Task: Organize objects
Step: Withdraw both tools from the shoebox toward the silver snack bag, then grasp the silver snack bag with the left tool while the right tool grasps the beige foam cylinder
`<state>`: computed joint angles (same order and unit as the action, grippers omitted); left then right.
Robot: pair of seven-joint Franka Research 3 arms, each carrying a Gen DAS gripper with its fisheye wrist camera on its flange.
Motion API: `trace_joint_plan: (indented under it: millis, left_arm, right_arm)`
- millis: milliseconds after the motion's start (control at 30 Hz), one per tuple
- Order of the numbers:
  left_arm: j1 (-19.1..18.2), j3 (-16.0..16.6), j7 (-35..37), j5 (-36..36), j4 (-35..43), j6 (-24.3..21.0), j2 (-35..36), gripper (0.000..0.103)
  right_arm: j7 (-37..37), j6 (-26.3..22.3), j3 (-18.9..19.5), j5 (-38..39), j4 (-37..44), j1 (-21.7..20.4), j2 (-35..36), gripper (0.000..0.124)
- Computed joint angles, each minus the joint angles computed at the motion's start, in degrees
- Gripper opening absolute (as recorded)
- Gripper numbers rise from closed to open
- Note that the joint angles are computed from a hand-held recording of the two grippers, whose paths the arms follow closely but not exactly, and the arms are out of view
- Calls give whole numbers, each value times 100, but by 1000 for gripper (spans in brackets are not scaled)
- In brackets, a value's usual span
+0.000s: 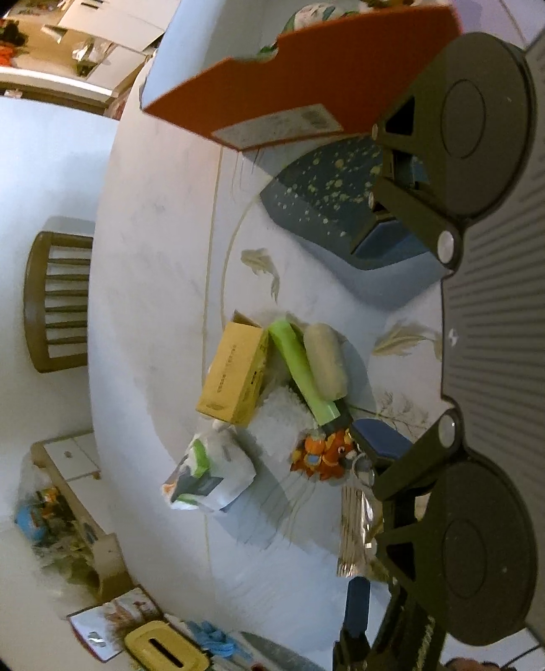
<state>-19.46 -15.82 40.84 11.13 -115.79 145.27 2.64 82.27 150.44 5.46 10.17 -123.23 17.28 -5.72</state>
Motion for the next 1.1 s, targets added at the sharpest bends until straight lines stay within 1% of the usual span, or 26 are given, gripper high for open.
trace_joint_plan:
  millis: [100,167,200,233,333,400,500,533,667,733,800,833,900,933,967,1000,1033,1100]
  left_arm:
    - [-4,3,-19,56,-42,74,-10,100]
    - [-11,1,7,120,-36,90,4,98]
    - [-15,2,-15,155,-43,95,-1,98]
    - [-18,2,-36,178,-51,104,-5,98]
    - [-29,-4,-49,244,-88,145,-42,89]
    - [-28,-8,-2,214,-128,206,-75,80]
    - [-34,-15,29,197,-154,234,-106,71]
    - [-38,-17,17,210,-155,228,-111,69]
    - [-40,-22,105,121,-170,230,-131,64]
    - [-41,-22,120,104,-164,222,-132,62]
    - [-38,-20,128,69,-173,240,-137,56]
    - [-35,-18,151,35,-180,250,-141,55]
    - [-34,-18,152,38,-181,247,-144,51]
    - [-34,-18,163,35,-187,262,-147,50]
    - [-37,-19,148,61,-186,256,-149,50]
    - [-38,-19,127,76,-194,265,-154,49]
    - [-39,-19,109,86,-201,268,-160,49]
    - [-40,-20,70,107,-211,263,-175,48]
  right_arm:
    - [-11,-18,11,-134,127,2,190,83]
    - [-89,-36,-3,-81,200,20,286,83]
    - [-162,-44,-9,-26,234,32,328,82]
    - [-214,-55,-9,-9,267,42,366,78]
    - [-342,-102,-9,20,372,69,484,69]
    - [-380,-125,-6,46,438,88,558,64]
    - [-466,-144,-6,100,510,110,638,57]
    - [-499,-138,-6,102,518,116,650,54]
    - [-668,-115,-11,226,529,124,678,49]
    - [-745,-88,-11,270,527,129,682,49]
    - [-853,-64,-16,326,510,124,675,49]
    - [-902,-57,-19,363,495,120,662,48]
    - [-916,-51,-22,366,473,117,641,47]
    - [-920,-37,-22,376,454,118,624,29]
    - [-949,-87,-23,439,462,115,615,21]
    - [-811,-102,-24,327,467,117,614,18]
    - [-684,-49,-25,190,438,118,598,18]
    - [-703,-54,-33,239,406,107,568,18]
